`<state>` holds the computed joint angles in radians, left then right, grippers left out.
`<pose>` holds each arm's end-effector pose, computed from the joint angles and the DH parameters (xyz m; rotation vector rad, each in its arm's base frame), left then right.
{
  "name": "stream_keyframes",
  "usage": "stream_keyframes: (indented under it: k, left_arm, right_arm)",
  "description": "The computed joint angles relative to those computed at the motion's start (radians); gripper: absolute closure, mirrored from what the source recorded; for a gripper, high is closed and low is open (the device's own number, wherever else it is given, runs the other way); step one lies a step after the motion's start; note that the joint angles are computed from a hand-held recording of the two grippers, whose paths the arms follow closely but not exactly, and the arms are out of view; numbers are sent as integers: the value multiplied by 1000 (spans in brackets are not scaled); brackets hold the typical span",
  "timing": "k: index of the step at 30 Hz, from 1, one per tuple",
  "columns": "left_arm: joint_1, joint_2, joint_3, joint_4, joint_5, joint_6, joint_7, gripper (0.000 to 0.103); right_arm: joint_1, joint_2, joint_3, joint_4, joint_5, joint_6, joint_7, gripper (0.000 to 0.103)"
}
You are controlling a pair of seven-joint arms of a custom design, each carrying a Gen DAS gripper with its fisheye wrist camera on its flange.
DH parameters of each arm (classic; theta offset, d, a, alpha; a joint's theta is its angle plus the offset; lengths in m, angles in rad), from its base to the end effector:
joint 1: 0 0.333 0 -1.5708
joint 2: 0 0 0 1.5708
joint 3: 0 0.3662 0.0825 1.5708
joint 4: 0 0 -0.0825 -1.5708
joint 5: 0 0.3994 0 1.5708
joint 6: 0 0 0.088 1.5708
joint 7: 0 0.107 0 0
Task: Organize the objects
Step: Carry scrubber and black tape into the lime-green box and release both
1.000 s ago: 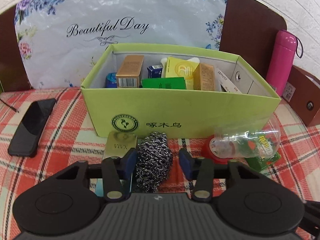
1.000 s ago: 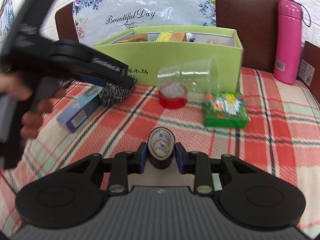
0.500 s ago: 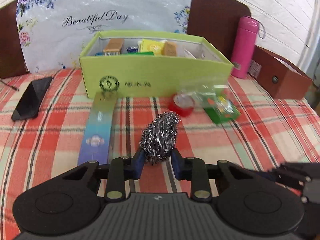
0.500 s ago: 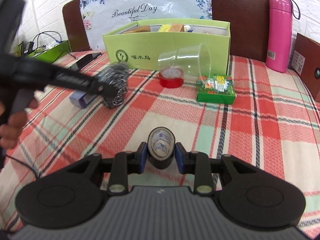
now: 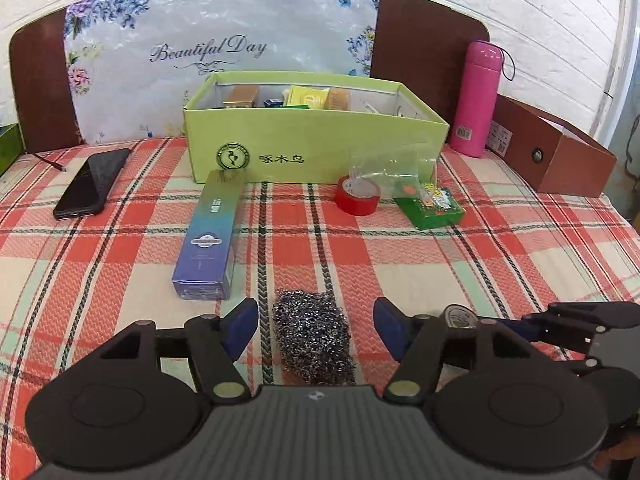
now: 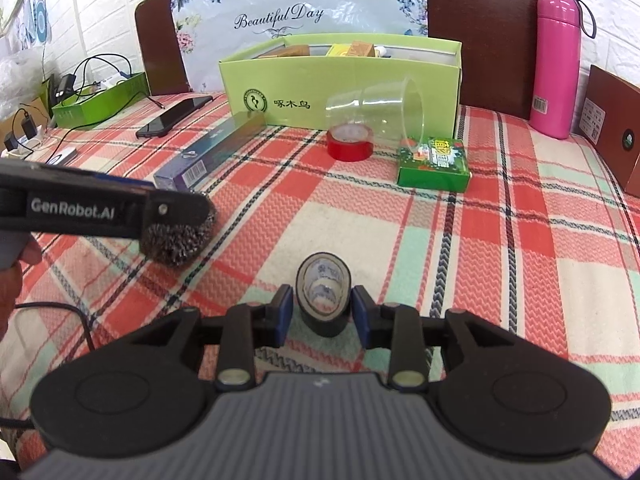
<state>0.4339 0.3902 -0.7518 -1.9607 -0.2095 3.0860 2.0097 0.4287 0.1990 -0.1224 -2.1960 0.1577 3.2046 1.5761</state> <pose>0.6712 -0.1398 0.4552 -1.4145 2.1262 -1.0627 0.5966 0.1771 0.4289 -1.8256 1.5671 -0.5740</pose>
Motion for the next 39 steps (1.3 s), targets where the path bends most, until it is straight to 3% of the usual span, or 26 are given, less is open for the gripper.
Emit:
stream_keyframes:
  k: [2,5,9,18,20,25,30,36,39]
  left_arm:
    - [39,7,-41,4,-11,-32,32,38]
    - [19,-7,-12,-5,-37,-36,35,40]
    - [11,-4,-2,10,-89,-67,60,53]
    - [-79,-13,91,33,-159,-99,119,53]
    - [-98,-13,111,40,-175,-116,133,60]
    - [-136,-20,151,50,-227,-129,175,65]
    - [-146,-28,156,70,-299,-145,235,66]
    - [-136,-35,120,116,-448,-135,393,67]
    - [-151,-28,120,160,-503,-141,450,67]
  right_arm:
    - [-15,-3,15,-2,6,0,-8,70]
    - [-1,-2,1,0,1,-6,-1,68]
    - [-2,5,2,10,-7,-10,0,66]
    - [55,10,-62,13,-44,-13,45,66]
    - [62,9,-70,13,-51,-16,54,66]
    - [65,6,-78,17,-77,-26,74,73]
    - [-77,-4,77,29,-14,-11,-9,74]
    - [-177,-12,178,63,64,47,-97,74]
    - [-157,-6,149,94,85,74,-122,74]
